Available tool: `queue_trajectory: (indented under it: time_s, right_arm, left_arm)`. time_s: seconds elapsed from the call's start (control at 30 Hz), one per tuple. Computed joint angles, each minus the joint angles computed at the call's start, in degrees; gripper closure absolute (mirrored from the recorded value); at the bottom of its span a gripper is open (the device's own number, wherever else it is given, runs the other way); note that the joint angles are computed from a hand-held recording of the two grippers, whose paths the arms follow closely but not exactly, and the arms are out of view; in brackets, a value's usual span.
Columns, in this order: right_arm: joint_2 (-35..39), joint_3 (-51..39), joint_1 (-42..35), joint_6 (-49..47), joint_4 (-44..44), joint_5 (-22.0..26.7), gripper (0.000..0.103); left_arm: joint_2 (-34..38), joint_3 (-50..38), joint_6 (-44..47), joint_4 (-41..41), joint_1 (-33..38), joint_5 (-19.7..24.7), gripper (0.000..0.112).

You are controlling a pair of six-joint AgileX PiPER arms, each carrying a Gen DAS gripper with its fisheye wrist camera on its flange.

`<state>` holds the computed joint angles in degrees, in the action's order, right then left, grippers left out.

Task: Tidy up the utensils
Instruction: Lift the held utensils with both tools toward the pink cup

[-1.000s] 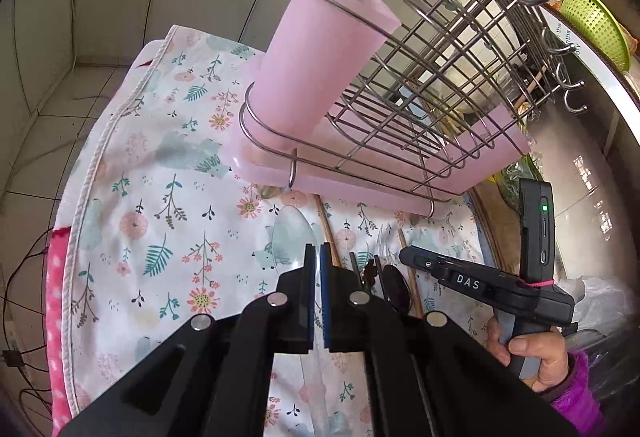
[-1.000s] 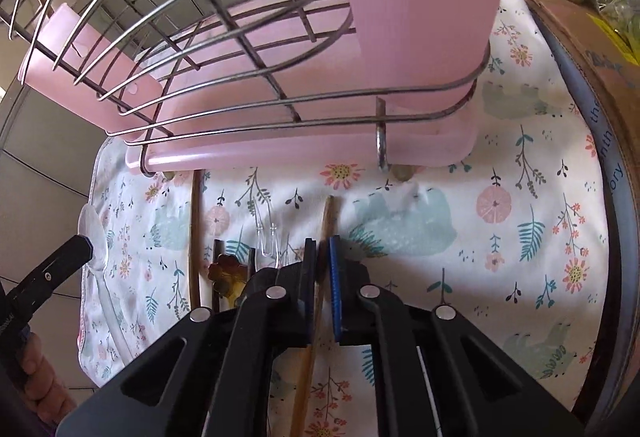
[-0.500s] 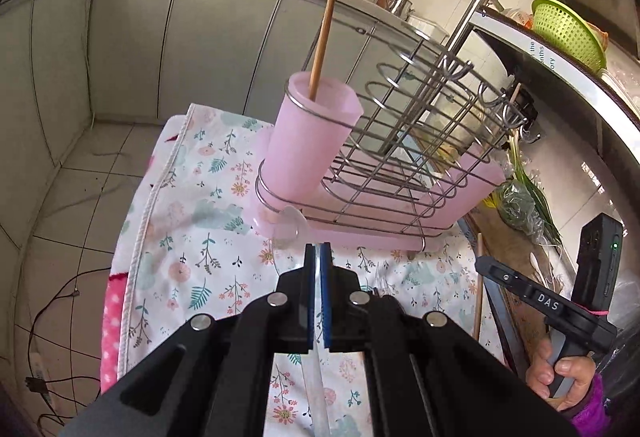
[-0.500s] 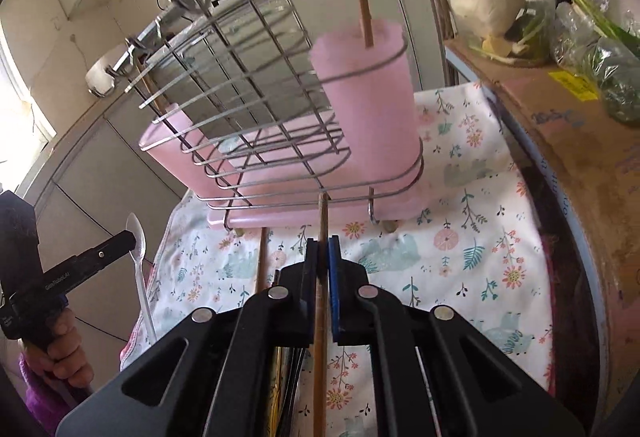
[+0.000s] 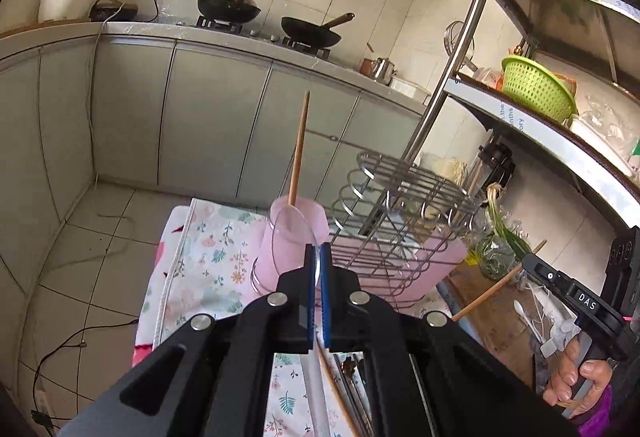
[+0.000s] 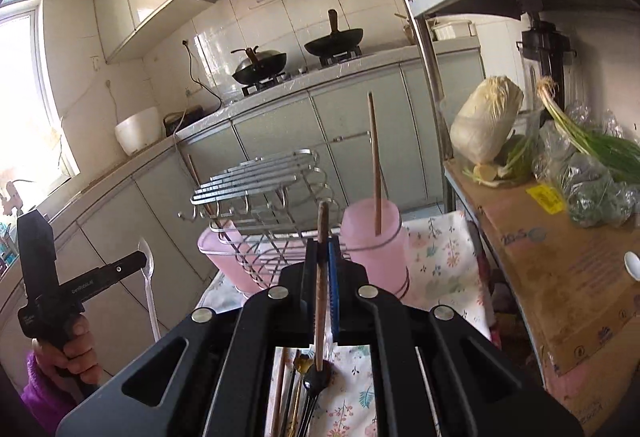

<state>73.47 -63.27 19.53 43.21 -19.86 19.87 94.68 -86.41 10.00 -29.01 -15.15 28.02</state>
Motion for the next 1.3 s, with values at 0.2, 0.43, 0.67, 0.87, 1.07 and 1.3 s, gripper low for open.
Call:
queue_trajectory:
  time_s: [0.2, 0.43, 0.67, 0.87, 1.07, 1.3]
  right_arm:
    - [1.7, -11.1, -5.3, -15.5, 13.6, 4.0, 0.098]
    - [5.5, -23.3, -6.5, -14.8, 7.9, 9.1, 0.098]
    - [8.8, -31.5, -6.9, -14.5, 3.2, 11.7, 0.098]
    - [11.5, -33.0, -8.4, -17.4, 5.9, 12.4, 0.098]
    - [14.0, -31.5, -11.0, -22.6, 13.5, 12.7, 0.098]
    - [16.5, -30.7, -12.2, -26.5, 19.0, 14.2, 0.098]
  left_arm:
    - [3.7, -12.5, -3.7, 2.4, 0.9, 3.8, 0.111]
    - [12.7, -32.5, -12.5, 10.7, 0.2, 9.1, 0.111]
    - [22.9, -52.5, -18.3, 18.6, -1.6, 14.3, 0.111]
    - [28.6, -59.2, -23.1, 28.9, -4.5, 13.3, 0.111]
    - [28.2, -49.8, -35.1, 44.3, -6.6, 2.8, 0.111]
    - [25.8, -35.6, -48.9, 60.5, -8.0, -7.8, 0.11]
